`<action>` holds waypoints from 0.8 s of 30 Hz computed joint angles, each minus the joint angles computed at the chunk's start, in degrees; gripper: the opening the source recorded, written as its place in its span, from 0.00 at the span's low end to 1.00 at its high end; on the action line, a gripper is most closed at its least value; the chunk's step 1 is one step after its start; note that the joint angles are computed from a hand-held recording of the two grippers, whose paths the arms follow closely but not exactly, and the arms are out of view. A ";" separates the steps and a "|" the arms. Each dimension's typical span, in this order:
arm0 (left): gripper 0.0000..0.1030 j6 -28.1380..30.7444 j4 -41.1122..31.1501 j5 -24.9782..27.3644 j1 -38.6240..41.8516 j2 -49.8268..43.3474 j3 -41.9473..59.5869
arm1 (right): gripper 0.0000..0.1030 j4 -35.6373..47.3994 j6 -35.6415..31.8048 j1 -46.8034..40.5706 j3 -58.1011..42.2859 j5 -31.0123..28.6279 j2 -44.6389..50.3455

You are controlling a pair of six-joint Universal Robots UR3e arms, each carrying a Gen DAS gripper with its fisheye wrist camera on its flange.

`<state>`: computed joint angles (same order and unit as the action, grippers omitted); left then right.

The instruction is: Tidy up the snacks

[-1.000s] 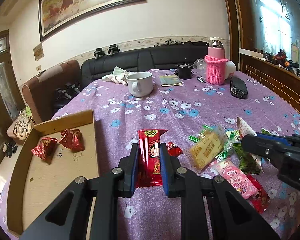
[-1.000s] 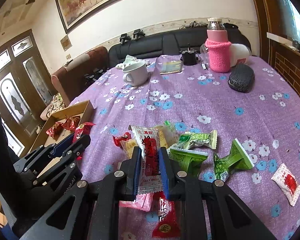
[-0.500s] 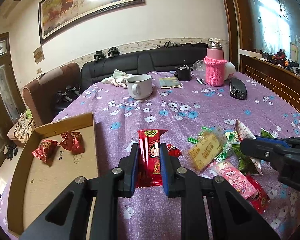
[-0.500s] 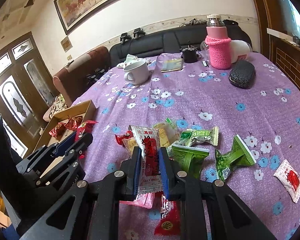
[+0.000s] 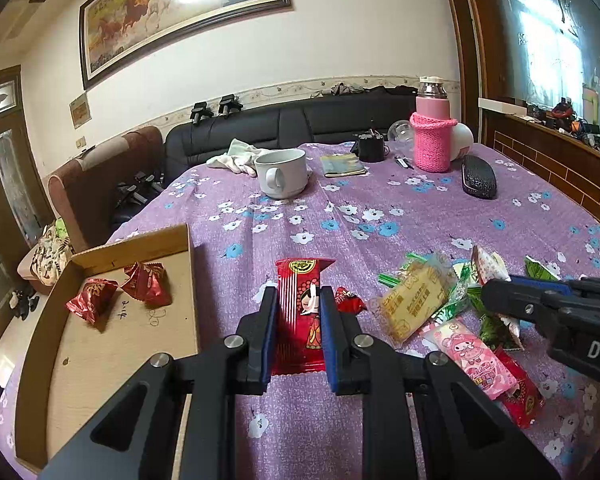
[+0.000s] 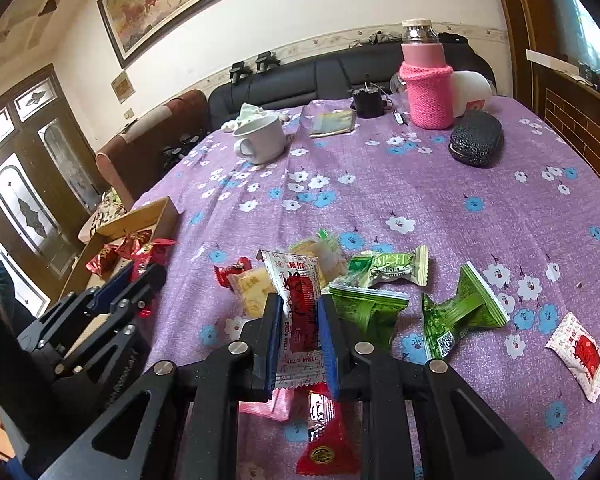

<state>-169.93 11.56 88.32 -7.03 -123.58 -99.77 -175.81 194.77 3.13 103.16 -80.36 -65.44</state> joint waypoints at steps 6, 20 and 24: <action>0.19 -0.01 0.04 -0.86 0.11 0.14 -0.26 | 0.19 0.00 -0.21 -0.03 -0.28 -0.30 0.39; 0.19 -0.34 0.17 -0.57 -0.01 0.10 -0.11 | 0.19 -0.37 0.06 -0.30 0.44 0.40 -0.34; 0.19 0.12 0.49 0.03 -0.34 -0.48 0.23 | 0.19 -0.95 -0.14 -0.09 0.85 -0.08 -0.58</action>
